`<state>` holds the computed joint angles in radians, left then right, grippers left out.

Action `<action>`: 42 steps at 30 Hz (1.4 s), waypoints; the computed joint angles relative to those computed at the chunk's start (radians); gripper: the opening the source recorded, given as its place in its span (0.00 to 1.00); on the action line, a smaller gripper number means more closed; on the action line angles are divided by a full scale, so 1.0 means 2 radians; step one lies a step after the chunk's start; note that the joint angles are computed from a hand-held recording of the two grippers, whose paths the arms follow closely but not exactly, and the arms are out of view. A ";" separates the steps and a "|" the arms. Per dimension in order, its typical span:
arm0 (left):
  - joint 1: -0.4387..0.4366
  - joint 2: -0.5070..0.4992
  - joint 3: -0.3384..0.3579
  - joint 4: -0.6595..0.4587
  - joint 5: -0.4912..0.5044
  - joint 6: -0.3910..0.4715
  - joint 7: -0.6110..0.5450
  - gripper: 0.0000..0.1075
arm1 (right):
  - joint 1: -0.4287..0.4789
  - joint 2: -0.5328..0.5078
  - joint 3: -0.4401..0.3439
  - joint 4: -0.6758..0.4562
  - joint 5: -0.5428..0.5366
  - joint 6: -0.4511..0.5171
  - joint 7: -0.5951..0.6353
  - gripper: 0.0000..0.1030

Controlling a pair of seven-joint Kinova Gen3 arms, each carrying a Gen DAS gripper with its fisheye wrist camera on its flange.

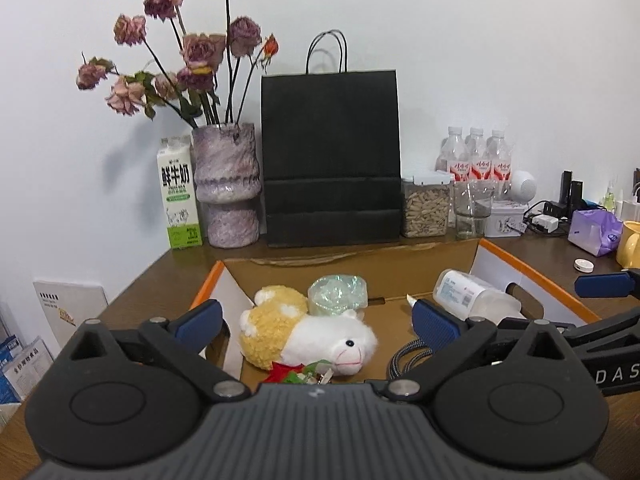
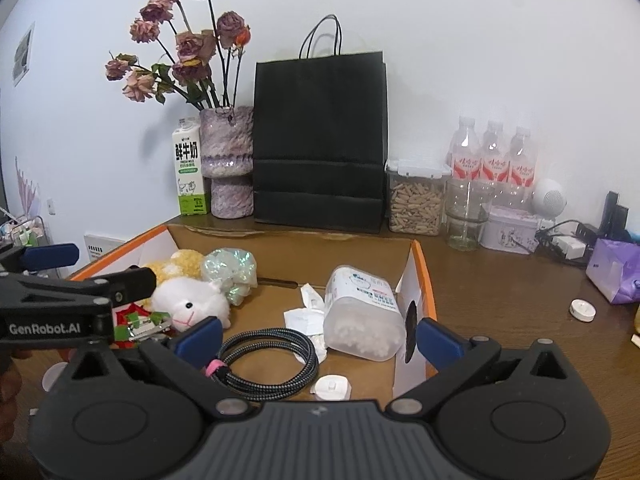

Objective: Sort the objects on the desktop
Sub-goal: 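Withdraw both tools from the box toward the purple cloth pouch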

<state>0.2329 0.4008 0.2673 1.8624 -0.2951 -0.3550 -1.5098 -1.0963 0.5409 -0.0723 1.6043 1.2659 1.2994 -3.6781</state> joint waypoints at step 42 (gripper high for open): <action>-0.124 -0.122 -0.047 0.169 -0.291 -0.055 0.252 0.96 | -0.094 0.037 0.005 -0.083 -0.121 -0.028 -0.012 0.97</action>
<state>-0.0160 0.1573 0.1726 2.2013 -0.8781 -0.4660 -1.0053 -1.2849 0.6145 -0.0628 1.4388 1.0231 1.2429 -3.7016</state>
